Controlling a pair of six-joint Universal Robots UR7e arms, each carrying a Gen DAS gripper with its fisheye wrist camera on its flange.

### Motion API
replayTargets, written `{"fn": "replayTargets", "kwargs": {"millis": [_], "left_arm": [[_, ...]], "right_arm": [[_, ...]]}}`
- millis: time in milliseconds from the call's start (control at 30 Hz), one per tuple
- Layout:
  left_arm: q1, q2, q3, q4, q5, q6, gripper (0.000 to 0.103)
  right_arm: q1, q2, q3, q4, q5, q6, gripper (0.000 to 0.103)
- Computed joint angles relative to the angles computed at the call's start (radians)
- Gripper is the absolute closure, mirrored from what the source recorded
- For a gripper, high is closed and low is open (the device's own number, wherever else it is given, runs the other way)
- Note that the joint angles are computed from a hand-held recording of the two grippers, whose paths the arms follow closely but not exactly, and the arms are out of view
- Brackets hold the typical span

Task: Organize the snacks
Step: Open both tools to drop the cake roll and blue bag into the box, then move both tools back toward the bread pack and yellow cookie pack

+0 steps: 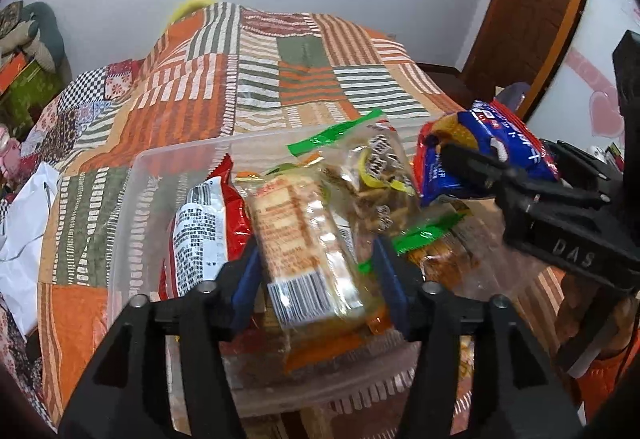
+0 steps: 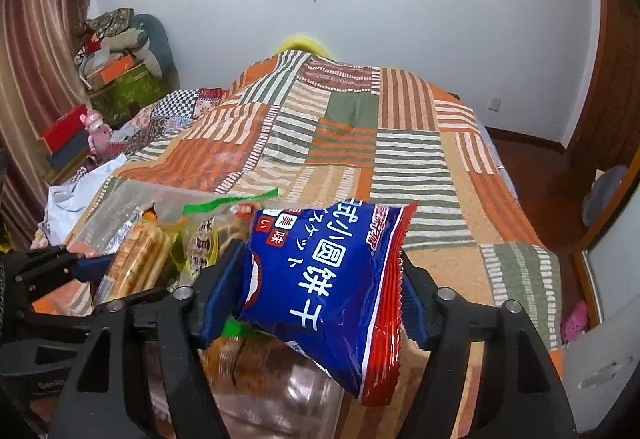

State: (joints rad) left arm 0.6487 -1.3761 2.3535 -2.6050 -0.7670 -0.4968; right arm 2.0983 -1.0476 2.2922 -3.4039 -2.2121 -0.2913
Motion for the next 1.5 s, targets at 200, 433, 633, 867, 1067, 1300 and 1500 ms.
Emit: {"fn": "replayTargets", "kwargs": {"millis": [200, 433, 633, 867, 1067, 1300, 1500], "left_arm": [[-0.053, -0.022, 0.020, 0.057, 0.039, -0.026, 0.036], [-0.093, -0.100, 0.050, 0.124, 0.045, -0.086, 0.036], [-0.129, -0.182, 0.078, 0.194, 0.051, -0.156, 0.033], [-0.199, -0.269, 0.099, 0.346, 0.087, -0.248, 0.033], [-0.254, -0.356, 0.117, 0.508, 0.101, -0.345, 0.028], [-0.269, -0.428, 0.148, 0.610, 0.060, -0.425, 0.027], [-0.284, -0.469, 0.184, 0.651, 0.029, -0.477, 0.027]], "right_arm": [[0.046, 0.029, 0.008, -0.047, -0.083, -0.050, 0.020], [0.062, -0.010, 0.033, -0.047, -0.073, -0.051, 0.019], [0.075, -0.053, 0.057, -0.056, -0.050, -0.007, 0.017], [0.101, -0.088, 0.088, -0.060, -0.034, 0.024, 0.016], [0.107, -0.107, 0.134, -0.065, -0.025, 0.066, 0.010], [0.096, -0.130, 0.180, -0.045, -0.019, 0.129, 0.010], [0.073, -0.150, 0.219, -0.010, -0.005, 0.187, 0.010]]}}
